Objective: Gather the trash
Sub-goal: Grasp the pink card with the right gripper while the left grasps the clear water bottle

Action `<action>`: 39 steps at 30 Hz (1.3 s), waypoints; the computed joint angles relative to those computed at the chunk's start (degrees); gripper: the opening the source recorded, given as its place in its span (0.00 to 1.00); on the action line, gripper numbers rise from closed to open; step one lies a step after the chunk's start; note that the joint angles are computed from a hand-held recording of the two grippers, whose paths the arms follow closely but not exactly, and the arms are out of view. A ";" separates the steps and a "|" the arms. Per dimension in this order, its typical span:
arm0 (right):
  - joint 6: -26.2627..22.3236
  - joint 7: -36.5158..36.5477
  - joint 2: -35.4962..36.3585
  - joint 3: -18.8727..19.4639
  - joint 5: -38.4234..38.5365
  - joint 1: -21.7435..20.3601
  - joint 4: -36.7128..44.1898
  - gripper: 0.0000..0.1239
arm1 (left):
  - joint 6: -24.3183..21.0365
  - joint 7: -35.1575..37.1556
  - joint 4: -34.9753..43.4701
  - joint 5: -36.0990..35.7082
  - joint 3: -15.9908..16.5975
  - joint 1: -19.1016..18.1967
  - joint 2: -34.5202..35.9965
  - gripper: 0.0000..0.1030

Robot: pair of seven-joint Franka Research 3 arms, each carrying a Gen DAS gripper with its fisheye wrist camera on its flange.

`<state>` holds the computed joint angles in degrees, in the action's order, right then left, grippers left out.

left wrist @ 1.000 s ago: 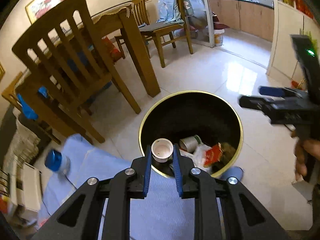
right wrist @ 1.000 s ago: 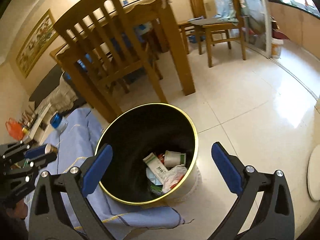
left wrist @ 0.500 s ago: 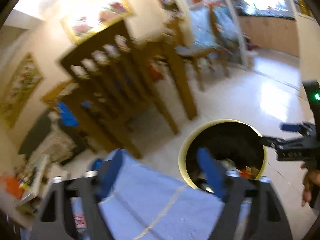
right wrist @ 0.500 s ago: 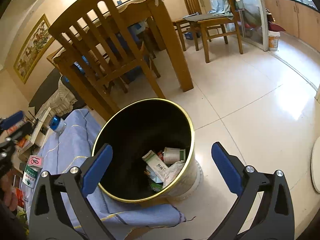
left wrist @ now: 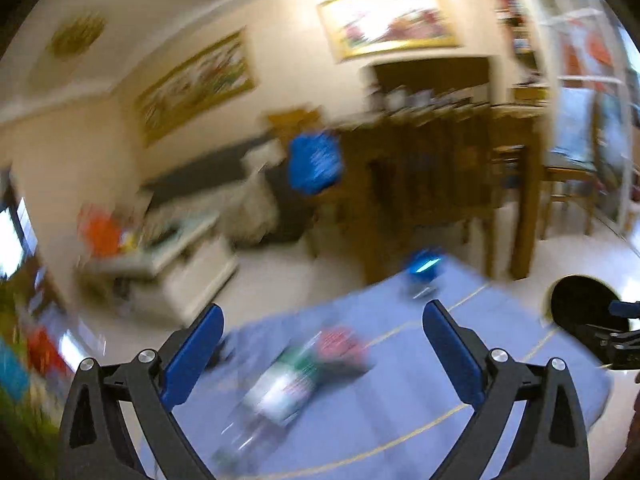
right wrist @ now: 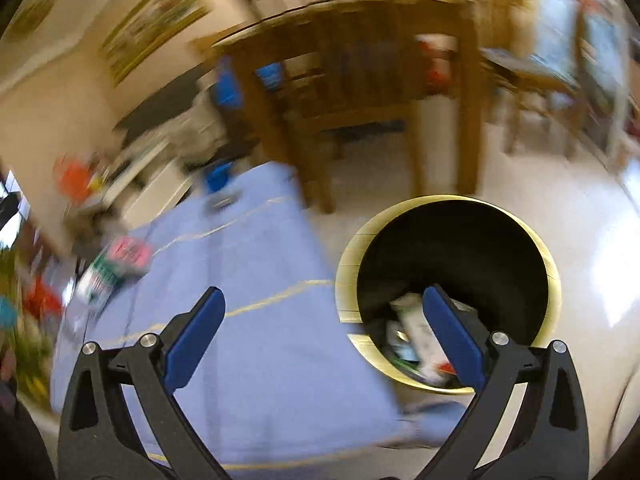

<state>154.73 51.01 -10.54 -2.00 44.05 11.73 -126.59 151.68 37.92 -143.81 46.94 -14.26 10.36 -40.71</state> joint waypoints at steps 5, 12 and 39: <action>-2.22 0.98 4.26 6.46 -6.82 5.77 4.93 0.79 | -1.59 6.02 -9.95 -6.99 11.05 0.65 -6.70 0.93; -3.37 14.79 19.28 10.34 -28.32 13.55 20.91 0.78 | 0.56 13.41 -15.93 -11.77 15.35 6.09 -11.39 0.93; -12.24 0.82 14.16 10.92 -2.40 5.30 14.12 0.04 | 6.96 52.56 -6.20 -33.42 21.43 -10.40 7.71 0.93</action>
